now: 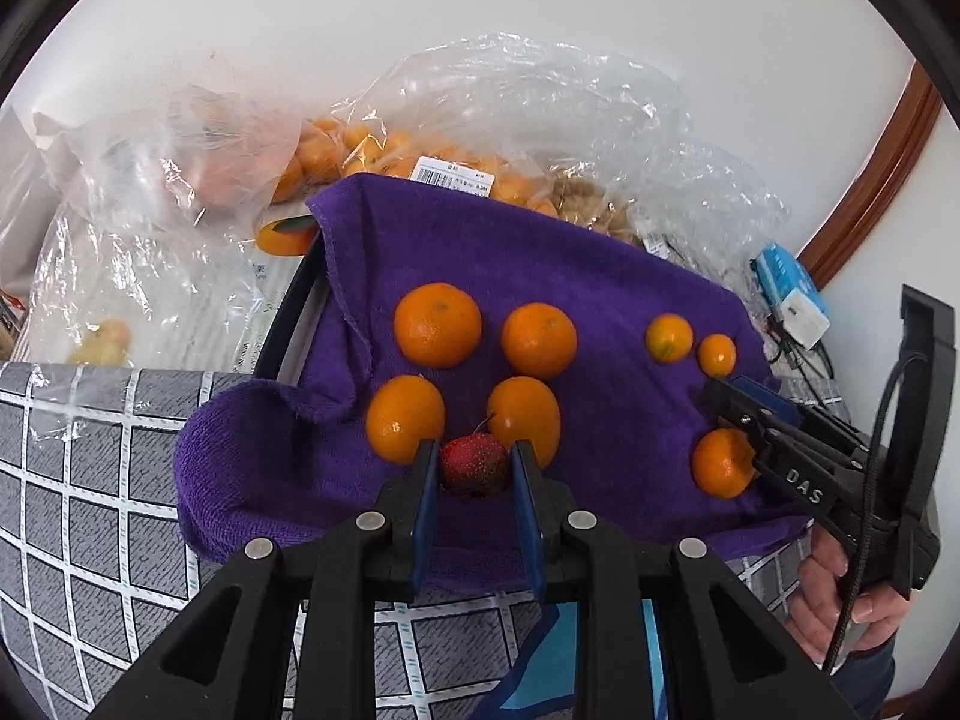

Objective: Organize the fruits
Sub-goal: 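Open both tools to release the fruits on the towel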

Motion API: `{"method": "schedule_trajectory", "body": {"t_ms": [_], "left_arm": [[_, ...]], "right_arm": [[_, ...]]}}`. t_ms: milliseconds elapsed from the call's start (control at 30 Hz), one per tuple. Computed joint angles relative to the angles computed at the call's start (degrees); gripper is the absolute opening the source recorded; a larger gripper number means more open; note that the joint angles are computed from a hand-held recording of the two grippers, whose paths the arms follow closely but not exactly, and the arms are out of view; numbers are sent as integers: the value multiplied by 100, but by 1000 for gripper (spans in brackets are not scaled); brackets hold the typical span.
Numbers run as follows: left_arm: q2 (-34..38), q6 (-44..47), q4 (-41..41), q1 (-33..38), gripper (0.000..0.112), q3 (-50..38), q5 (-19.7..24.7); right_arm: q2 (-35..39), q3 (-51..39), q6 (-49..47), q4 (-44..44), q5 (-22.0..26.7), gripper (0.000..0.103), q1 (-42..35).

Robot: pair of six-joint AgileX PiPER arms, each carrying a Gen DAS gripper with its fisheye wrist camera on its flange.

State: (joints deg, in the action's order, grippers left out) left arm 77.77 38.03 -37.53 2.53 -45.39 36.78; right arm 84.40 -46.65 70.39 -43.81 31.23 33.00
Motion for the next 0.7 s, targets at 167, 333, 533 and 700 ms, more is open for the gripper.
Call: {"method": "schedule_trajectory", "body": {"t_ms": [167,333,533,700], "left_arm": [[138,-393,323,-215,23,-48,-196],[213,-599,516,-346,23,-10,-347],[148,-907,708,-459,23,38,-472],[29,-838,632,-441,27,95,-363]], "right_arm": [[-284,201,95,-24,130,33,101],[-675,454,275,-39,381,33,211],[-1042,789,613,-32,529,33,370],[-1142,891,821,-86,758,33,621]]}}
